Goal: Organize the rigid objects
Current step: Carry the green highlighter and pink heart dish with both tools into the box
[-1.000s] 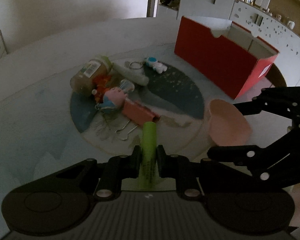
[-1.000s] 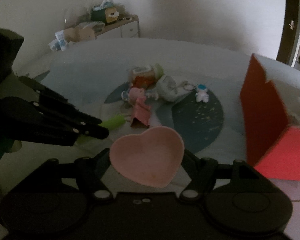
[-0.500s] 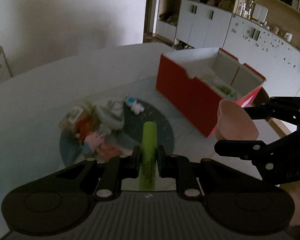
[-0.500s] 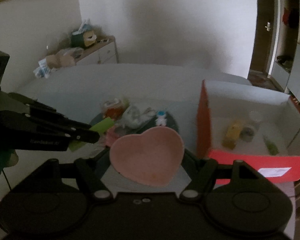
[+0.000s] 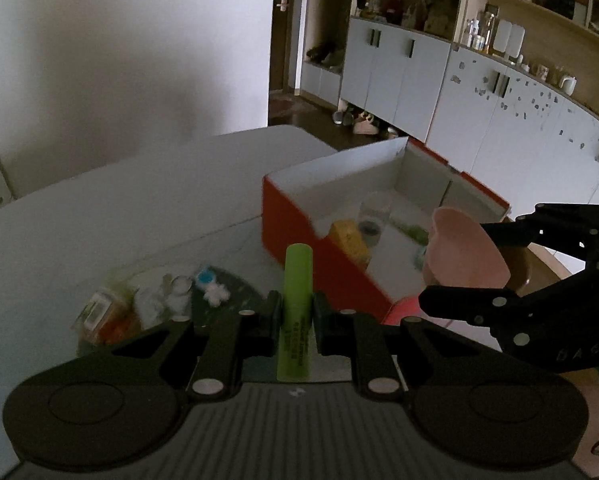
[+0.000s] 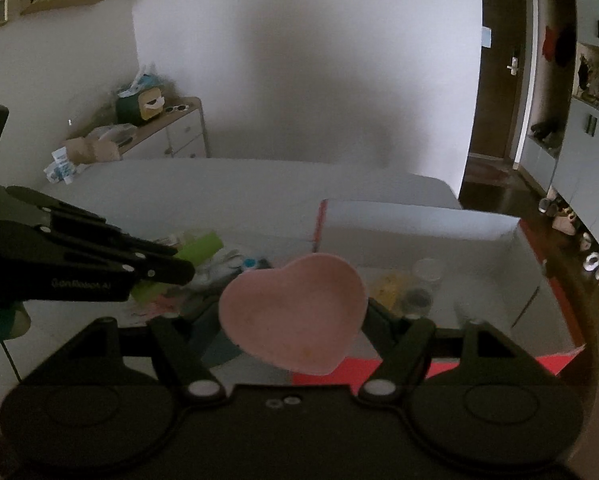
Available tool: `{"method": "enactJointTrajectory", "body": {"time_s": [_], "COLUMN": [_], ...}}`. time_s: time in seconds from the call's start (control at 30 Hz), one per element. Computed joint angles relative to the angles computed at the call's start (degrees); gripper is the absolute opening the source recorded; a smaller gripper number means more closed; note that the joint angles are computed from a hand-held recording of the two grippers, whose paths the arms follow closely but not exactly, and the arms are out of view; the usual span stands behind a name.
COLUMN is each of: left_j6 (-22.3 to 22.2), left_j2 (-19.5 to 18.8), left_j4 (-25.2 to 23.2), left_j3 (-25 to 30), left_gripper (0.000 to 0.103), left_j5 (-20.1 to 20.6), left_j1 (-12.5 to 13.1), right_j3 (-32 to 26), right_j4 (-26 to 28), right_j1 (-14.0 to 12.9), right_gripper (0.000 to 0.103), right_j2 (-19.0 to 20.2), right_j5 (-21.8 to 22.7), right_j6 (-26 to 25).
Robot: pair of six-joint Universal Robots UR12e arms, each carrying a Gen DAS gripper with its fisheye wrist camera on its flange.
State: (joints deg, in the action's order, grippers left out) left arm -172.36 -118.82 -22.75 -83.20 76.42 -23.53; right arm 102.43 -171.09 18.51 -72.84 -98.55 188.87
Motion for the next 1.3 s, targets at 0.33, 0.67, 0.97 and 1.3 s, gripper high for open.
{"method": "enactJointTrajectory", "body": {"time_s": [0.33, 0.67, 0.97, 1.3], "left_j6": [-1.5, -3.8, -4.8, -5.9], "left_j2": [-3.6, -8.3, -12.8, -18.5], "left_j4": [-1.0, -5.7, -13.3, -24.3], "left_j3": [5.6, 12.6, 19.6, 29.2], "left_gripper": [0.016, 0.016, 0.016, 0.016], "left_j5": [3.6, 7.5, 9.9, 10.5], "left_j1": [-3.3, -6.1, -7.5, -8.5], "right_j3": [2.5, 3.3, 1.8, -1.4], "right_j4": [-0.9, 2.4, 7.4, 15.0], "right_j1": [-4.5, -9.2, -12.0, -13.4], "right_gripper": [0.074, 0.074, 0.074, 0.074], "right_j2": [-1.8, -2.4, -1.0, 1.2], "right_j5": [4.0, 7.7, 10.0, 10.9], "right_j6": [-3.3, -6.2, -8.9, -14.4]}}
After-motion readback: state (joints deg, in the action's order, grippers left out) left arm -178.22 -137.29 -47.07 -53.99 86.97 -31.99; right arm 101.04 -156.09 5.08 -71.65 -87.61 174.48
